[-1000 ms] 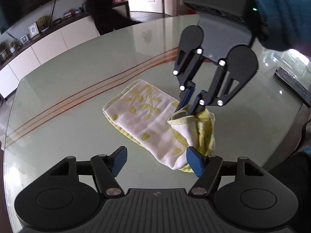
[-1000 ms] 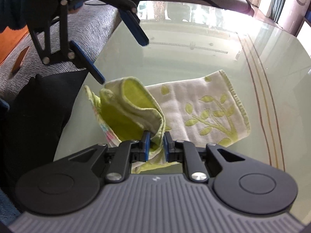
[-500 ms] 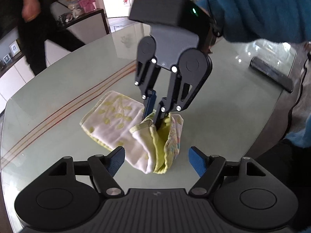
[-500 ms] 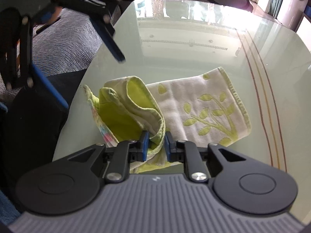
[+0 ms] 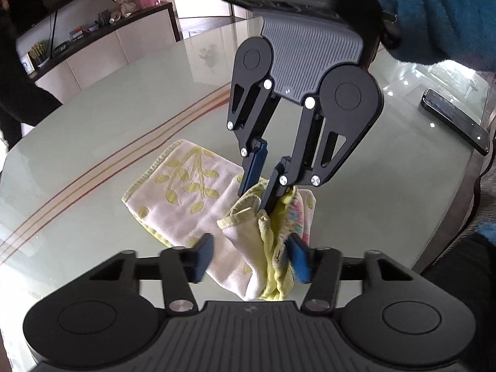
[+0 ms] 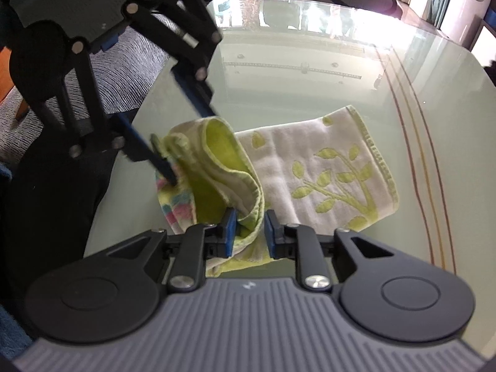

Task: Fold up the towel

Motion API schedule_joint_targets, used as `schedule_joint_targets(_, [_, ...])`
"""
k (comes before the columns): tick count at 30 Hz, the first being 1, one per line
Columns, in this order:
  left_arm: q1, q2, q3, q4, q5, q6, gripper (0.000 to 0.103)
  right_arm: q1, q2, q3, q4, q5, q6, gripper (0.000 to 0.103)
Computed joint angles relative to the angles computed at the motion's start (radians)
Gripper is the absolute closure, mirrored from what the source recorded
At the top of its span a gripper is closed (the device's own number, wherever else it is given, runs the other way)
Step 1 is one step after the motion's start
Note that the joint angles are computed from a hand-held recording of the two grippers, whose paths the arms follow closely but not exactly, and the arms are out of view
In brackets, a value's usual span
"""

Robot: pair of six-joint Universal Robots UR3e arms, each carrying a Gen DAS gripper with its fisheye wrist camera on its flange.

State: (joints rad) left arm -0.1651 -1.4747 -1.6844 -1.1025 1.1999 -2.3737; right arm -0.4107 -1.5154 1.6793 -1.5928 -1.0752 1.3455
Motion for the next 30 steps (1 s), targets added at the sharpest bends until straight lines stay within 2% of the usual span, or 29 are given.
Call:
schedule_joint_targets(2, [0.004,0.000,0.000,-0.009,-0.008,-0.002,0.076,-0.008,-0.011,0.002,0.008,0.003,-0.001,0.079])
schedule_joint_targets(5, [0.008,-0.009,0.014,-0.015,-0.010,-0.010,0.081,-0.036,-0.044,-0.001,0.037,0.020,-0.011,0.067])
schedule_joint_targets(8, [0.015,-0.007,0.026,-0.034,-0.014,-0.014,0.082,-0.085,-0.064,-0.033,0.102,0.068,-0.037,0.061])
schedule_joint_targets(11, [0.017,-0.002,0.028,-0.036,-0.014,-0.018,0.082,-0.144,-0.040,-0.138,0.262,0.126,-0.061,0.055])
schedule_joint_targets(13, [0.015,0.006,0.020,-0.029,-0.011,-0.021,0.082,-0.177,-0.006,-0.232,0.422,0.131,-0.129,0.041])
schedule_joint_targets(14, [0.016,0.013,0.013,-0.023,-0.012,-0.019,0.082,-0.180,-0.008,-0.237,0.442,0.119,-0.153,0.031])
schedule_joint_targets(15, [0.016,0.020,0.006,-0.016,-0.014,-0.017,0.082,-0.178,-0.014,-0.230,0.443,0.104,-0.169,0.029])
schedule_joint_targets(18, [0.017,0.041,-0.016,0.002,-0.019,-0.009,0.082,-0.154,-0.036,-0.159,0.363,0.050,-0.171,0.029])
schedule_joint_targets(25, [0.047,0.114,-0.055,-0.030,-0.052,0.047,0.082,-0.094,0.012,-0.126,0.269,0.035,-0.102,0.031])
schedule_joint_targets(28, [0.051,0.127,-0.065,-0.026,-0.051,0.046,0.081,-0.071,0.040,-0.144,0.280,0.025,-0.091,0.053])
schedule_joint_targets(29, [0.052,0.131,-0.067,-0.028,-0.047,0.044,0.081,-0.076,0.041,-0.153,0.302,0.033,-0.103,0.064])
schedule_joint_targets(30, [0.052,0.132,-0.069,-0.027,-0.042,0.044,0.081,-0.082,0.043,-0.169,0.333,0.043,-0.117,0.069])
